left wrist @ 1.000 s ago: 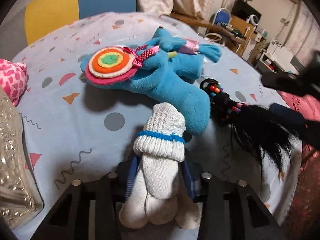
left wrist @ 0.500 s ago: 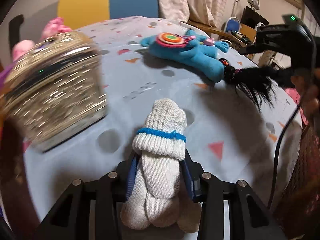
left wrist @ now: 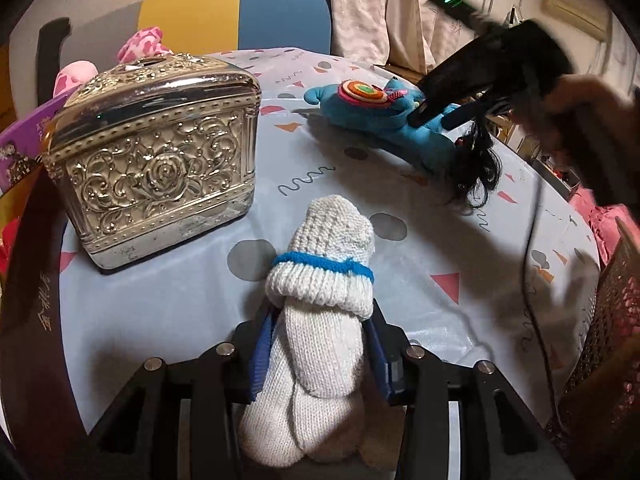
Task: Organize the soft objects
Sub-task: 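Grasp the blue plush elephant with the right tool while the left tool carries the mitten toward the tray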
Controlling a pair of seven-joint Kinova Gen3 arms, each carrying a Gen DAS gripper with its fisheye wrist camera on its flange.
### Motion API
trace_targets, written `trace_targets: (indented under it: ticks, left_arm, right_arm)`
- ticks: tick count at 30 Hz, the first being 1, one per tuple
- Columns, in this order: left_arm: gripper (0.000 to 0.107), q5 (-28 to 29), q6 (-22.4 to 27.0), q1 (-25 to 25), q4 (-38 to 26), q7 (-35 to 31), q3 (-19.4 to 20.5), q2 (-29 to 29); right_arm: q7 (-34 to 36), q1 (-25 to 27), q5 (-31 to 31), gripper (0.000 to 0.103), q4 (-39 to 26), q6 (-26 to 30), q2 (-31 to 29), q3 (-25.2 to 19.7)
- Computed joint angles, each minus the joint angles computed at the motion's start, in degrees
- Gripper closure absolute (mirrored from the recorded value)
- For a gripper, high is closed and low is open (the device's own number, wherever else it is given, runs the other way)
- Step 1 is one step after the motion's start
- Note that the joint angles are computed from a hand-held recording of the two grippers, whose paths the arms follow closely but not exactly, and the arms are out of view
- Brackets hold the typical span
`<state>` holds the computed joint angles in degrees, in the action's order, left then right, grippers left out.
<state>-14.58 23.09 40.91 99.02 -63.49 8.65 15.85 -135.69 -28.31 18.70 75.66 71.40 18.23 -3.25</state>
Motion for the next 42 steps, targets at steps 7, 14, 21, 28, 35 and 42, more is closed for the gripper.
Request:
trace_targets:
  ticks: [7, 14, 21, 28, 35, 42]
  left_arm:
    - [0.064, -2.90, -1.24, 1.78, 1.41, 2.79, -1.47, -0.70]
    - [0.064, -2.44, -2.28, 1.16, 1.74, 2.75, -1.08, -0.47]
    - [0.065, -3.95, -2.54, 2.38, 2.50, 4.59, -2.05, -0.97]
    - [0.064, -8.12, -1.77, 4.87, 2.28, 8.87, -3.57, -0.88]
    - [0.067, -10.11, -0.46, 5.18, 1.46, 10.79, -2.92, -0.51]
    - [0.071, -7.68, 4.58, 3.23, -1.68, 8.37, -0.39, -0.18]
  right_arm:
    - [-2.26, -1.86, 3.65, 0.059, -1.15, -0.82, 4.59, 1.99]
    - [-5.22, -7.10, 5.74, 0.068, 3.58, -3.46, 1.33, -0.88]
    - [-10.21, -12.04, 7.20, 0.063, 6.23, -4.94, -0.07, -2.78]
    - [-11.21, -8.93, 4.42, 0.056, 8.55, -10.58, -1.25, -2.82]
    - [-10.64, -9.46, 5.19, 0.060, 6.48, -8.46, 1.54, -2.54]
    - [-9.35, -5.93, 0.16, 0.056, 11.10, -15.99, -1.16, -2.27]
